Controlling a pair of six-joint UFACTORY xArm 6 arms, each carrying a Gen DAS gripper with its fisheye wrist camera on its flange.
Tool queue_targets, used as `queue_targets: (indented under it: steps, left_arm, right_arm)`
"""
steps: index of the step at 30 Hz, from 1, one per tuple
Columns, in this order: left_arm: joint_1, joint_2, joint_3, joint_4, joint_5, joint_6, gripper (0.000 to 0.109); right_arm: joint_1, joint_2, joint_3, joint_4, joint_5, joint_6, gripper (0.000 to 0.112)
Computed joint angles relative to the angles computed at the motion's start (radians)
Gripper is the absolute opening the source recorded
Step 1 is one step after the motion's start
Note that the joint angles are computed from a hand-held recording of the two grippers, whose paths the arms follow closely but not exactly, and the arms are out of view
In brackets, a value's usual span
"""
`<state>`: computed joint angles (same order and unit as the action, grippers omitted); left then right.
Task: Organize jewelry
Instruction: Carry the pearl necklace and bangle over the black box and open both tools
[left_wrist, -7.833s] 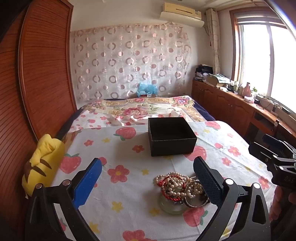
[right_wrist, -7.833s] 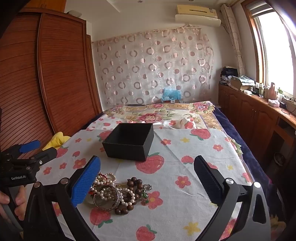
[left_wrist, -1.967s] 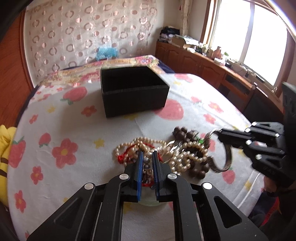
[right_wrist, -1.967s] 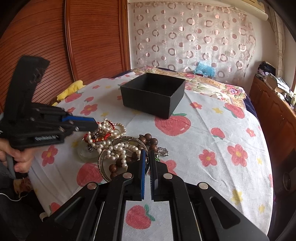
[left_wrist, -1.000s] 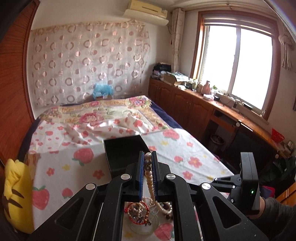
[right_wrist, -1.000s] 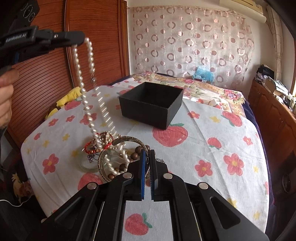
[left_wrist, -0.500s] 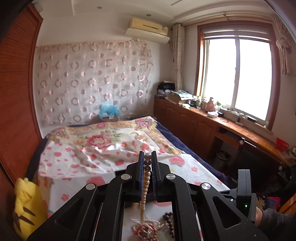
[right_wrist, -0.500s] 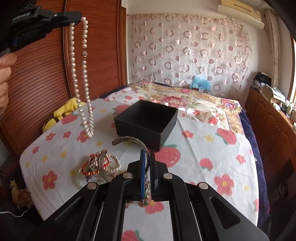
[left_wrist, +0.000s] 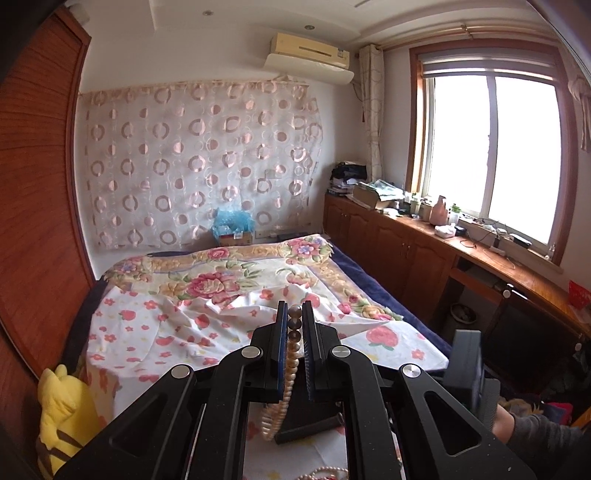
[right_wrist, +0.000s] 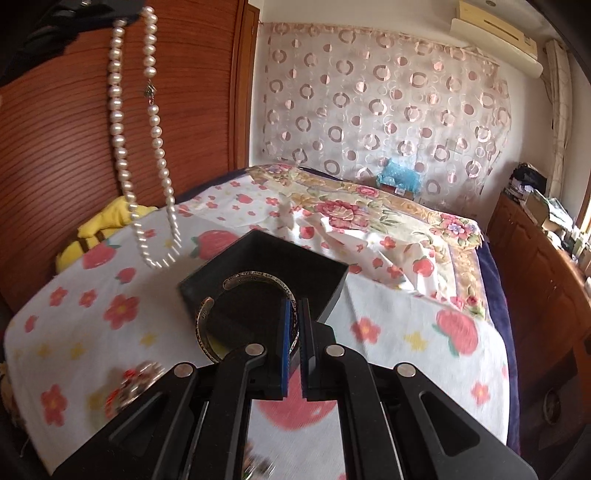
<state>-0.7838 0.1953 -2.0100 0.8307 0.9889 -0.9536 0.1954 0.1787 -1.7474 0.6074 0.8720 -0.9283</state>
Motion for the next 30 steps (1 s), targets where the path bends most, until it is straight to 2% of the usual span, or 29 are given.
queue_targets:
  steps: [5, 10, 13, 20, 30]
  left_arm:
    - [0.024, 0.031, -0.032, -0.017, -0.004, 0.027, 0.007]
    - [0.052, 0.056, -0.051, -0.043, -0.028, 0.041, 0.007]
    - [0.076, 0.072, -0.059, -0.068, -0.053, 0.062, 0.007]
    - [0.107, 0.144, -0.118, -0.131, -0.078, 0.119, 0.007]
    - [0.115, 0.314, -0.353, -0.226, -0.031, 0.225, 0.007]
  right_arm:
    - [0.027, 0.135, -0.152, -0.065, 0.024, 0.042, 0.005]
    - [0.043, 0.209, -0.231, -0.107, 0.074, 0.026, 0.005]
    - [0.039, 0.241, -0.275, -0.106, 0.132, 0.021, 0.010]
    - [0.010, 0.232, -0.277, -0.039, 0.147, 0.009, 0.010]
    - [-0.063, 0.203, -0.256, 0.008, 0.118, 0.007, 0.010]
